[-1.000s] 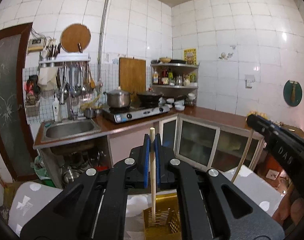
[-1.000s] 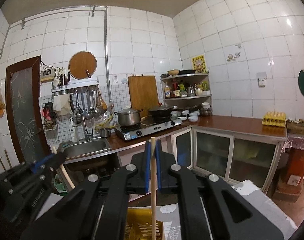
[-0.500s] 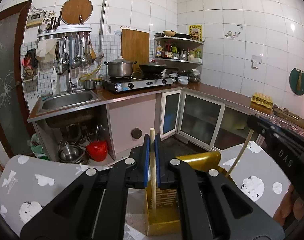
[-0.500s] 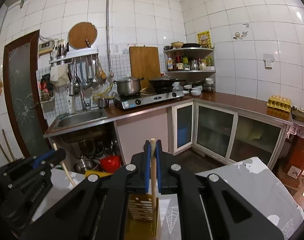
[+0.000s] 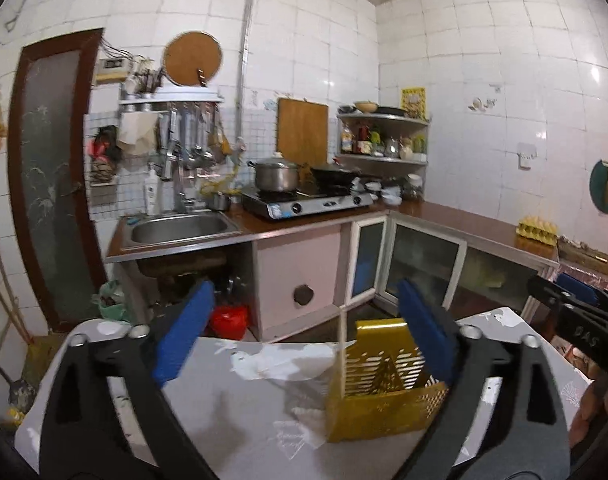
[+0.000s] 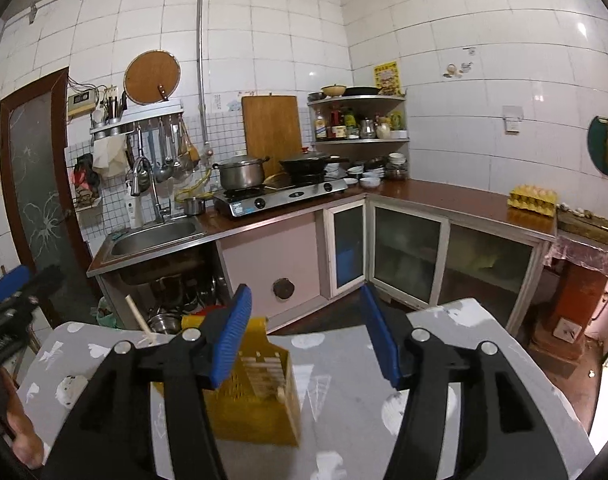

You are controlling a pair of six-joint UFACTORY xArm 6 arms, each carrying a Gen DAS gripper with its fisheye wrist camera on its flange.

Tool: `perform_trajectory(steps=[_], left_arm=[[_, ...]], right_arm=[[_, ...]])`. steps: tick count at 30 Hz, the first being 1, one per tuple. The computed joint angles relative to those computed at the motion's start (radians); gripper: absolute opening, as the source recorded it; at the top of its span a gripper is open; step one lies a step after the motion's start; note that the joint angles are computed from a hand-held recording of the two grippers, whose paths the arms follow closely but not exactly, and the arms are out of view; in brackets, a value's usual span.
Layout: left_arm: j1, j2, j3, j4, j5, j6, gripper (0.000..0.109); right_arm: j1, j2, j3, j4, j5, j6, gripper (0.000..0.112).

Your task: Organize utensils

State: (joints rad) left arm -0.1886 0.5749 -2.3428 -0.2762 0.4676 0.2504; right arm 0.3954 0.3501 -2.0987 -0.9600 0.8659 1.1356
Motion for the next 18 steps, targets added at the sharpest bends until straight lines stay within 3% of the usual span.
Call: perform_trajectory(steps=[2,7,18], left_arm=[[0.008,-0.105,0.169,-0.02,-0.063,0.029,0.098],[0.029,-0.279,0.451,-0.057,-0.118,0.076,0.098],[0.05,-0.372,0.711,-0.053,-0.067,0.088,0.098]], right_arm=[[0.016,-0.058,0.079,-0.012,0.01,0.031,0.057],[0.061,-0.158,0.246,-0.033,0.041,0.094,0.057],[0.085,-0.243,0.523,0.046,0.018,0.195,0.057]])
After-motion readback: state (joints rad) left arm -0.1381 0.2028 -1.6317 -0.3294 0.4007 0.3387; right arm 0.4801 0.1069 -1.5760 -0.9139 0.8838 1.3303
